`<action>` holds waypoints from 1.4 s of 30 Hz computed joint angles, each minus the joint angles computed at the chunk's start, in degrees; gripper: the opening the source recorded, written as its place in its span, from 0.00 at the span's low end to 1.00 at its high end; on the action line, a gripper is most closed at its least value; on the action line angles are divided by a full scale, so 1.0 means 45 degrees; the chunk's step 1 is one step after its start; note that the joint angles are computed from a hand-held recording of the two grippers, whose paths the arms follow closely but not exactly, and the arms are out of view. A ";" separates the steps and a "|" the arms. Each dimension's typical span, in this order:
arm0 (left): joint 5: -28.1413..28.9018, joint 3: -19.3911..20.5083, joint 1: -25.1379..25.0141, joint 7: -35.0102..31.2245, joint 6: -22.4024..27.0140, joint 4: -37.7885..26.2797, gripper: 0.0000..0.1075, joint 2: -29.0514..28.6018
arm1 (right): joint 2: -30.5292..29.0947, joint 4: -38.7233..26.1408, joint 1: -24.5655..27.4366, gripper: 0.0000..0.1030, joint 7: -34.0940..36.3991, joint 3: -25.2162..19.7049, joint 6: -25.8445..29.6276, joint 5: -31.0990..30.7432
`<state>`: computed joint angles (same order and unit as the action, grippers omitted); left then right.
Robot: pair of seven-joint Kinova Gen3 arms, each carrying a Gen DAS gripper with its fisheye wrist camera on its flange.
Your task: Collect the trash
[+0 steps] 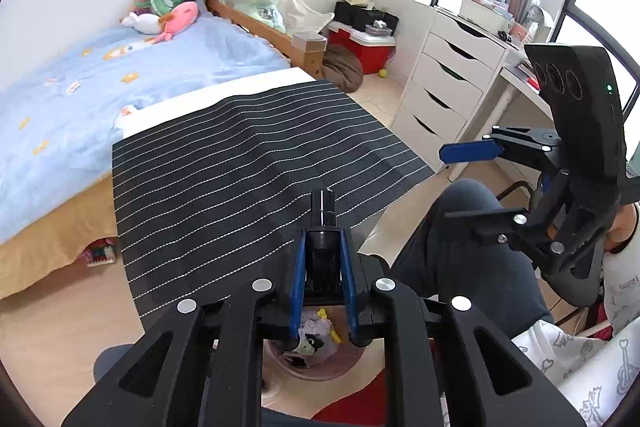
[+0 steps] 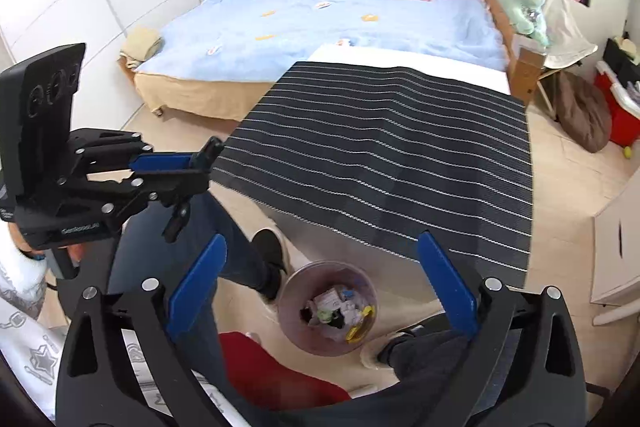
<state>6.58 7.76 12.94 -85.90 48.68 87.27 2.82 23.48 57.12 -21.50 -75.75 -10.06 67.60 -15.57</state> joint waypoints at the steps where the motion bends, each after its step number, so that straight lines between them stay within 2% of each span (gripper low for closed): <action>1: 0.0000 0.0013 0.0012 -0.0023 0.0012 -0.0015 0.15 0.0012 | -0.0001 -0.0002 -0.0001 0.92 -0.0024 0.0019 -0.0010 0.0015; 22: 0.0178 0.0183 0.0321 -0.0703 0.0324 -0.0354 0.16 0.0371 | -0.0172 0.0139 0.0318 0.93 -0.0869 0.0292 -0.0405 0.0417; 26: 0.0336 0.0186 0.0314 -0.0934 0.0428 -0.0417 0.19 0.0488 | -0.0172 0.0112 0.0412 0.93 -0.0937 0.0282 -0.0428 0.0361; 27: 0.0283 0.0179 0.0334 -0.0895 0.0445 -0.0416 0.29 0.0516 | -0.0176 0.0115 0.0436 0.93 -0.0956 0.0283 -0.0443 0.0347; 28: 0.0167 0.0166 0.0374 -0.0752 0.0407 -0.0389 0.50 0.0537 | -0.0181 0.0122 0.0459 0.93 -0.0968 0.0283 -0.0455 0.0333; 29: 0.0239 0.0137 0.0340 -0.0713 0.0329 -0.0316 0.56 0.0523 | -0.0198 0.0144 0.0469 0.93 -0.0978 0.0278 -0.0468 0.0326; 31: 0.0296 0.0100 0.0295 -0.0632 0.0224 -0.0230 0.77 0.0510 | -0.0172 0.0097 0.0481 0.93 -0.1008 0.0278 -0.0460 0.0316; 32: 0.0167 0.0095 0.0330 -0.0494 0.0109 -0.0156 0.82 0.0466 | -0.0161 0.0084 0.0482 0.93 -0.1024 0.0277 -0.0463 0.0314; 38: -0.0083 0.0031 0.0288 0.0052 -0.0177 0.0062 0.88 0.0329 | -0.0190 0.0150 0.0558 0.94 -0.0991 0.0236 -0.0533 0.0217; 42: -0.0625 0.0023 0.0367 0.0676 -0.0397 0.0181 0.89 0.0256 | -0.0231 0.0278 0.0627 0.95 -0.0983 0.0213 -0.0768 0.0077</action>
